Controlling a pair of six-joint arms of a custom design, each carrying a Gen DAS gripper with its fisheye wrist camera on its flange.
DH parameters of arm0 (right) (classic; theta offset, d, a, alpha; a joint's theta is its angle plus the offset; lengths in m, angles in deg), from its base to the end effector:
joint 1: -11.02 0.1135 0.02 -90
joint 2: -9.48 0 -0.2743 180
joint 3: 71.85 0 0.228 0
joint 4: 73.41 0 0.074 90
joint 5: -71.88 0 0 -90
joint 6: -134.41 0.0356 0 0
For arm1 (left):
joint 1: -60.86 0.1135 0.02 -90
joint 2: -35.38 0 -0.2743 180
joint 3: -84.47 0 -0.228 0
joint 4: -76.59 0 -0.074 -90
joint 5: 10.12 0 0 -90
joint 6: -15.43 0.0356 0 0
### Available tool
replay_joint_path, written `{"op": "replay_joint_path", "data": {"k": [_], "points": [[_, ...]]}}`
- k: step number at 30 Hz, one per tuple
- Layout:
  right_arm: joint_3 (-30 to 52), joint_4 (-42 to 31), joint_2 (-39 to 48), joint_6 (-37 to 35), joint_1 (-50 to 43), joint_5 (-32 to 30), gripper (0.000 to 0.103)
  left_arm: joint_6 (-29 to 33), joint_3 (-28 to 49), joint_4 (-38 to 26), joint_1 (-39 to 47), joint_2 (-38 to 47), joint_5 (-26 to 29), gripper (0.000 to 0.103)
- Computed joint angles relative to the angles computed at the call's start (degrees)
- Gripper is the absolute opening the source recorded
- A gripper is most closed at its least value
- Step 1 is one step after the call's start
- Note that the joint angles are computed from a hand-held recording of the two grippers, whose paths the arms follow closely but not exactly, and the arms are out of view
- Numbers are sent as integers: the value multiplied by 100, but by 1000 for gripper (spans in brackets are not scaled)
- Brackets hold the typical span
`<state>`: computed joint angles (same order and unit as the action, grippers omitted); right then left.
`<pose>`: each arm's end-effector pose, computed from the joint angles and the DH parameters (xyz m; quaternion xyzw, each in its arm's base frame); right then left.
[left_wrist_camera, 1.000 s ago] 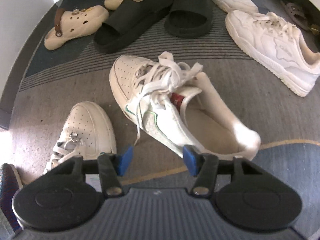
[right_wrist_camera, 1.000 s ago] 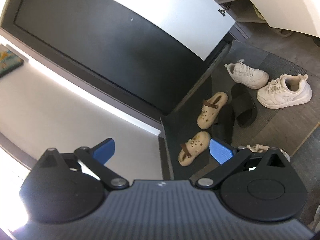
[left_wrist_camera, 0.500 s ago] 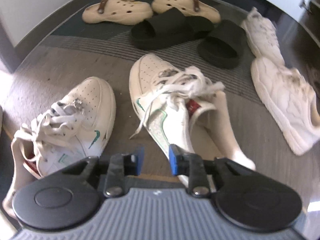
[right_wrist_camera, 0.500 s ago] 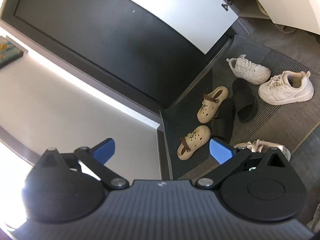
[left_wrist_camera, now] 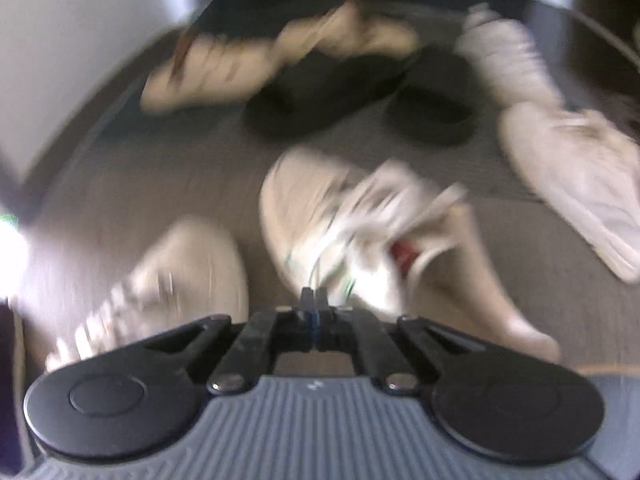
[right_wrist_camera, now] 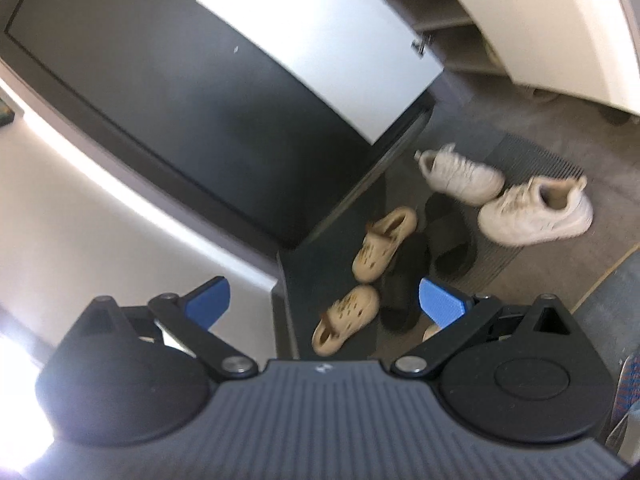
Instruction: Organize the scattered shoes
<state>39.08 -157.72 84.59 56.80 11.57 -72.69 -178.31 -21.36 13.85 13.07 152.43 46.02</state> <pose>0.1968 0.0309 0.4412 -0.0759 0.8434 0.4614 0.2646 0.2055 -0.1970 0.1029 -0.4096 0.8556 0.1970 0.2477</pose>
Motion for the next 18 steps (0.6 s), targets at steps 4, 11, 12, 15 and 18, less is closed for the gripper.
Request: {"op": "replay_joint_path", "data": {"k": [4, 11, 12, 15, 18], "points": [[125, -193, 137, 10, -143, -349, 103, 131, -353, 116, 17, -546, 482, 0], [380, -858, 252, -471, -687, -969, 103, -819, -3017, 3374, -215, -2138, 867, 30], [405, -924, 271, -513, -770, -966, 103, -861, -3110, 3561, -280, -2114, 770, 31], [532, -1166, 412, -671, -963, -1020, 103, -882, -3351, 4266, -423, -2007, 367, 48], [673, -1362, 532, -917, -1153, -1091, 103, -664, -3536, 5108, -135, -1845, 400, 62]]}}
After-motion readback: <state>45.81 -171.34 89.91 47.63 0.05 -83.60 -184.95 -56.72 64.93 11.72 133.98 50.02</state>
